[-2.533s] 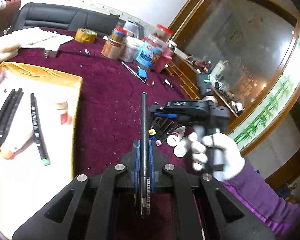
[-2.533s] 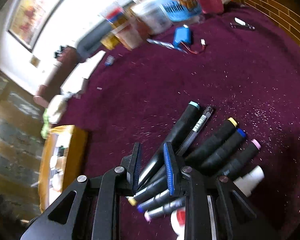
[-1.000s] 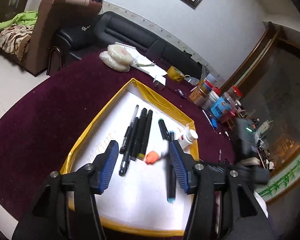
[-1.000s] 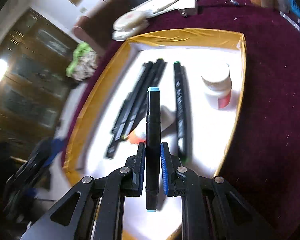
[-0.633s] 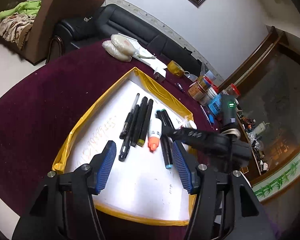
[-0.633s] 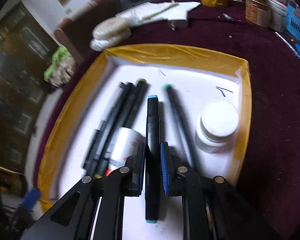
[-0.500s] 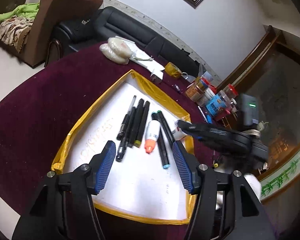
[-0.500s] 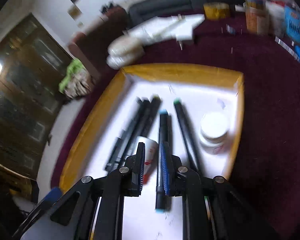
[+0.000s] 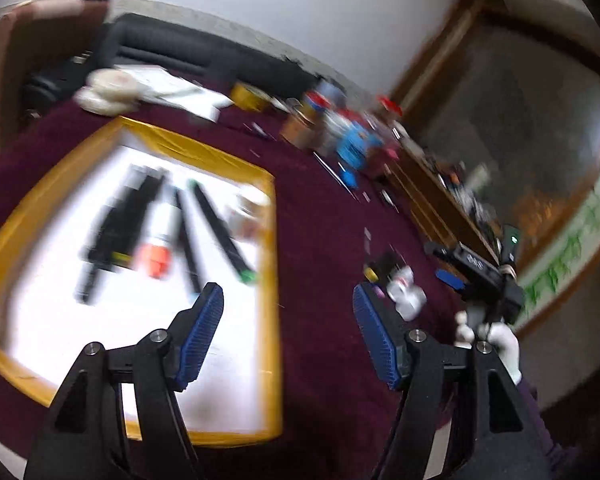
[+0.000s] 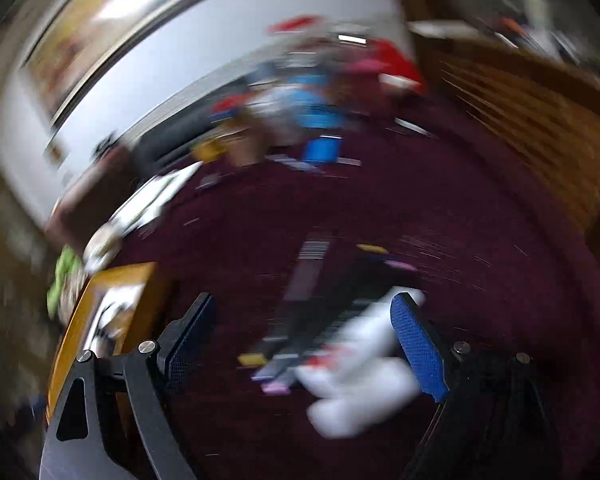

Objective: Organize rigid objects
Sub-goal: 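Move both open tools back to the marker pile, then grasp a yellow-ended black marker with the left tool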

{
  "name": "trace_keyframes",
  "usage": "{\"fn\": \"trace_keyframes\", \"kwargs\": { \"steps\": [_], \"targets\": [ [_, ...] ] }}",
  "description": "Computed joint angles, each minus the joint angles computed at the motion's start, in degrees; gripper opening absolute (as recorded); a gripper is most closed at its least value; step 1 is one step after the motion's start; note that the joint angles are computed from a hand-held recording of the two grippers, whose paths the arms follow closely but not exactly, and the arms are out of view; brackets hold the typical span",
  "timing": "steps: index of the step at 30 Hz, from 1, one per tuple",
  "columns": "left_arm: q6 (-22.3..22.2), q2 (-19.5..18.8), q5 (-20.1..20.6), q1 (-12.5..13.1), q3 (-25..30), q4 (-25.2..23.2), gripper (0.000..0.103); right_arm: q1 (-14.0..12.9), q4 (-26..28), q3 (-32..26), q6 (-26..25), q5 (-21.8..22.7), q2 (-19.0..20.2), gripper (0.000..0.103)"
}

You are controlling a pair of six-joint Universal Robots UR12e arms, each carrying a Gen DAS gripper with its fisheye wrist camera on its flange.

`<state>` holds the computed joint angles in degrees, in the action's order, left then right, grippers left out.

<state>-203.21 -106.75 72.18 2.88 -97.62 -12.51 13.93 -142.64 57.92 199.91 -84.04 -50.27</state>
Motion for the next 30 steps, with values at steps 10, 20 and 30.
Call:
{"fn": "trace_keyframes", "kwargs": {
  "steps": [10,20,30],
  "targets": [
    [10.3,-8.8,2.9,-6.8,15.2,-16.3,0.066,-5.5,-8.2,8.4,8.9,1.9,-2.4,0.085],
    [20.8,-21.4,8.1,-10.6,33.6,-28.4,0.063,-6.7,-13.1,11.1,10.4,8.9,-2.6,0.085],
    [21.9,-21.6,3.6,-10.0,33.5,-28.5,0.021,-6.8,-11.2,10.1,10.2,10.2,-2.0,0.085]
  ]
}}
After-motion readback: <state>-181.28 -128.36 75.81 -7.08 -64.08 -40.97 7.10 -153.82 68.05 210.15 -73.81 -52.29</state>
